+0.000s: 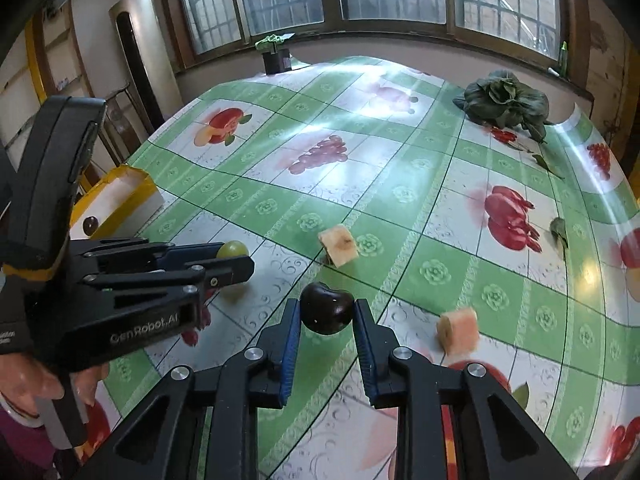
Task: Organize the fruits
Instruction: 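Grasp a green grape with the left gripper while the right gripper grasps a dark plum, then carry the grape and plum over the white tray with both grippers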
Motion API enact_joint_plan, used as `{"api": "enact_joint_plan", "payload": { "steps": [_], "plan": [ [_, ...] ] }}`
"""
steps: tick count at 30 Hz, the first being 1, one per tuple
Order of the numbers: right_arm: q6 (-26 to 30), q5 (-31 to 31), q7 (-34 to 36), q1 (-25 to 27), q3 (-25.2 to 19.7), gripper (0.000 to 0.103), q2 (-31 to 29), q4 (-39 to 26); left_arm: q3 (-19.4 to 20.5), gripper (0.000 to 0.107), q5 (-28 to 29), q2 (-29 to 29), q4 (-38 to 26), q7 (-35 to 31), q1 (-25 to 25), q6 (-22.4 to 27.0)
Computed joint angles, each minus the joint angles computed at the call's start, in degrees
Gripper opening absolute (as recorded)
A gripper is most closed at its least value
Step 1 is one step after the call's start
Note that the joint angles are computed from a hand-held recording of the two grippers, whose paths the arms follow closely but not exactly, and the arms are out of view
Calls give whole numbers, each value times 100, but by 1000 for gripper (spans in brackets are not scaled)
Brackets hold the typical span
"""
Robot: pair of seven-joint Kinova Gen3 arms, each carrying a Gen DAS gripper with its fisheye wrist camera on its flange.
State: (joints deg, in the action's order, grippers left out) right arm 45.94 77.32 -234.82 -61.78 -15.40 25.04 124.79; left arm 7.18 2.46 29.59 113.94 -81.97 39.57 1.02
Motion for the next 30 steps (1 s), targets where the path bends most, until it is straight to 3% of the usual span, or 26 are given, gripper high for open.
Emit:
{"api": "enact_joint_plan", "payload": {
  "steps": [6, 11, 15, 24, 30],
  "plan": [
    [119, -36, -137, -185, -75, 26, -26, -21, -198, 24, 58, -363, 390, 14, 204, -269],
    [274, -79, -190, -367, -110, 26, 0, -161, -680, 24, 232, -696, 711, 6, 622, -346],
    [357, -86, -226, -483, -112, 26, 35, -288, -1394, 24, 468, -946, 999, -79, 1252, -428],
    [508, -337, 307, -785, -28, 26, 192, -857, -2284, 24, 1277, -1381, 1625, -730, 2000, -747],
    [526, -507, 784, -945, 91, 26, 302, -1239, -2443, 24, 1807, -1670, 2009, -1251, 2030, -971]
  ]
}}
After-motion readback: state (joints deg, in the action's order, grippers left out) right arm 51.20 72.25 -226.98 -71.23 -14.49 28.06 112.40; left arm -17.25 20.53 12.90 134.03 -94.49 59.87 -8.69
